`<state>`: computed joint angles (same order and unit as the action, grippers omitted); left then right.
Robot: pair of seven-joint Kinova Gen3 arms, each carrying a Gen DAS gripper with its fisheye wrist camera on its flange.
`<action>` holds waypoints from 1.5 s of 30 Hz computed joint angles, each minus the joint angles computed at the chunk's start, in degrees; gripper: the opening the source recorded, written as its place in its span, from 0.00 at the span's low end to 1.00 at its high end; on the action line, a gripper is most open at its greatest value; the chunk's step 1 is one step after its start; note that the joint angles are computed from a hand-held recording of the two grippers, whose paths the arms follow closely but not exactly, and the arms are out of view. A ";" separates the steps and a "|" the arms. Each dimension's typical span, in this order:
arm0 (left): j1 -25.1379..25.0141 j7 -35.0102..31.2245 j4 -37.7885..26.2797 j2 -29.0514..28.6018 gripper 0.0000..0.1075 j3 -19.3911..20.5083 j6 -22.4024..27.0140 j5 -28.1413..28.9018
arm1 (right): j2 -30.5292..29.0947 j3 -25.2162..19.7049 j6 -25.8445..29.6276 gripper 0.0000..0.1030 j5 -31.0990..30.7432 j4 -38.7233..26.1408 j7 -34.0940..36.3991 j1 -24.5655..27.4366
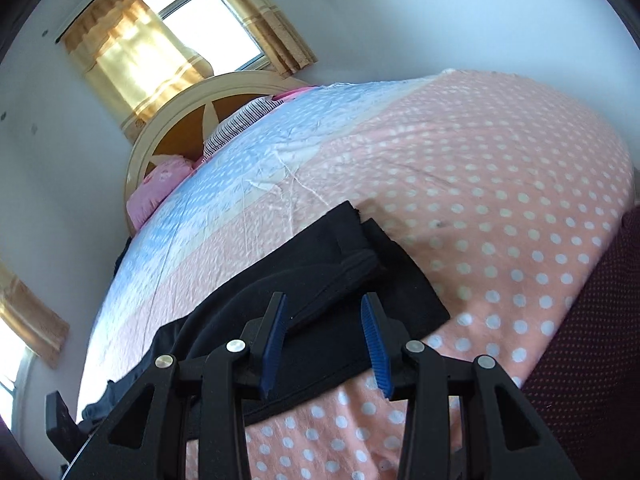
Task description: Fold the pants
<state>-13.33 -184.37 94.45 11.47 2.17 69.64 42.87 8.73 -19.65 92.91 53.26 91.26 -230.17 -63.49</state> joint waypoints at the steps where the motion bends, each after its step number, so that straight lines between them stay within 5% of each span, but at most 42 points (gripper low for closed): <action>1: -0.02 0.28 -0.54 0.33 0.06 0.00 0.56 -0.22 | -0.43 0.09 -1.05 0.39 -0.13 0.92 -0.65 0.30; 7: -0.19 0.10 -0.75 0.04 0.05 0.06 0.30 0.29 | -3.38 -0.11 -7.91 0.38 0.46 7.12 -5.07 4.19; 8: -0.21 0.17 -0.65 -0.04 0.05 0.03 0.01 0.62 | -3.73 0.60 -8.03 0.35 0.94 7.69 -5.11 3.94; 9: -0.15 0.52 -0.68 -0.04 0.05 0.00 -0.31 0.90 | -3.86 0.61 -8.16 0.15 1.03 7.67 -4.22 4.53; 10: -0.13 1.01 -0.81 0.05 0.05 -0.04 -0.56 1.15 | -4.08 -0.16 -8.61 0.07 1.04 7.47 -2.39 6.19; 15: -0.61 4.82 -4.22 1.77 0.04 0.26 0.93 2.42 | -4.79 -0.12 -8.60 0.05 4.17 3.80 7.92 9.00; 20: -2.79 6.56 -6.91 2.93 0.04 0.63 4.34 5.10 | -4.15 -2.17 -3.73 0.05 10.43 -0.16 13.18 6.55; 25: -3.86 3.83 -5.90 2.99 0.04 0.62 6.75 4.50 | -3.76 -4.43 -1.13 0.05 6.18 3.71 4.75 3.45; 28: -3.18 1.47 -3.90 2.56 0.04 0.69 6.27 2.86 | -5.46 -2.27 -4.85 0.06 0.36 8.97 -2.24 0.53; 31: -2.29 0.17 -2.03 1.88 0.04 0.61 5.32 1.85 | -6.05 -6.40 -7.14 0.06 -1.54 11.91 -6.43 3.28; 32: -2.10 -0.01 -1.71 1.80 0.04 0.55 5.10 1.79 | -5.63 -6.84 -6.05 0.07 -1.75 11.42 -5.99 3.32; 36: -1.63 0.84 -1.62 2.16 0.04 0.36 4.88 1.85 | -3.89 -4.20 2.37 0.42 -2.19 8.12 -6.22 -0.27; 40: -1.73 0.22 -0.74 2.05 0.04 0.30 4.58 1.87 | -4.23 -3.68 4.35 0.42 -1.70 6.46 -1.49 2.08; 45: -1.84 -0.56 -0.06 2.02 0.04 0.15 4.15 1.85 | -6.24 -0.98 -5.34 0.42 -1.48 6.84 9.03 8.46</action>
